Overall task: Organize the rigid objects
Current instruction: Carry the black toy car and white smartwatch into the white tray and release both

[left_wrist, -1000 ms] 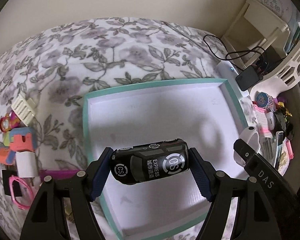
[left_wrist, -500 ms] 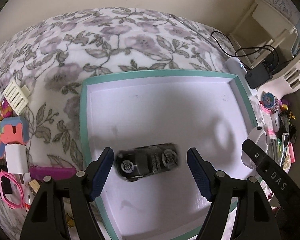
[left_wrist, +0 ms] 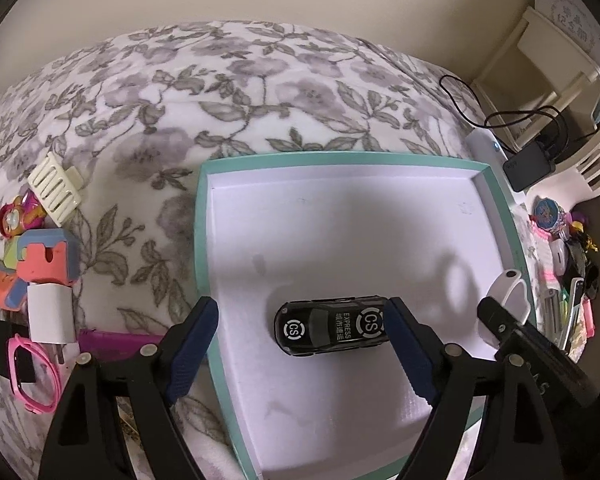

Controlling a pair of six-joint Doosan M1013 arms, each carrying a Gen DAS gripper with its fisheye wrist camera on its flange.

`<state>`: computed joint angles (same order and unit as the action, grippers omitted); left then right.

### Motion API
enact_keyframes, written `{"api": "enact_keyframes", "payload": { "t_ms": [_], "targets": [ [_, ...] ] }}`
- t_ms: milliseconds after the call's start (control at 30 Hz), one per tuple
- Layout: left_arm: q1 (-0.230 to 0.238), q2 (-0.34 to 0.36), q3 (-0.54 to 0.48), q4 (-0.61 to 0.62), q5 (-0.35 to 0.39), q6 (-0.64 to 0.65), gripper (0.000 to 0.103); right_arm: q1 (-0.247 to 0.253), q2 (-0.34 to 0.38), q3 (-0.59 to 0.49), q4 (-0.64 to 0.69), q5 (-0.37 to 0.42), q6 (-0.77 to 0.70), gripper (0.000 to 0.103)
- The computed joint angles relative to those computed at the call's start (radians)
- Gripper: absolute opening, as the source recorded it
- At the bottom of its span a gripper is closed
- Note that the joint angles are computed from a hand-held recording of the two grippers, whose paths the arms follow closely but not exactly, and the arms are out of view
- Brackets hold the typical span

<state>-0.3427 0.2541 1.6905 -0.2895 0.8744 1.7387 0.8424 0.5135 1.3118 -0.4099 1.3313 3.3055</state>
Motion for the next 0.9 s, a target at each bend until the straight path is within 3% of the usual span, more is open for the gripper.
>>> {"api": "enact_keyframes", "payload": {
  "t_ms": [267,367,733,800,900],
  "targets": [
    [-0.006,-0.008,0.002,0.034,-0.01,-0.016,0.085,-0.004,0.014,-0.007,0.03,0.003,-0.051,0.054],
    [-0.01,-0.015,0.005,0.078,-0.034,-0.048,0.092,-0.002,0.015,-0.011,0.015,0.01,-0.055,0.069],
    [0.036,-0.016,0.003,0.13,-0.082,-0.169,0.094,0.007,0.026,-0.027,-0.023,0.019,-0.094,0.088],
    [0.045,-0.013,-0.001,0.142,-0.078,-0.191,0.094,0.009,0.028,-0.029,-0.033,0.022,-0.099,0.103],
    [0.06,-0.011,-0.002,0.147,-0.089,-0.226,0.095,0.012,0.027,-0.027,-0.045,0.008,-0.102,0.103]
  ]
}}
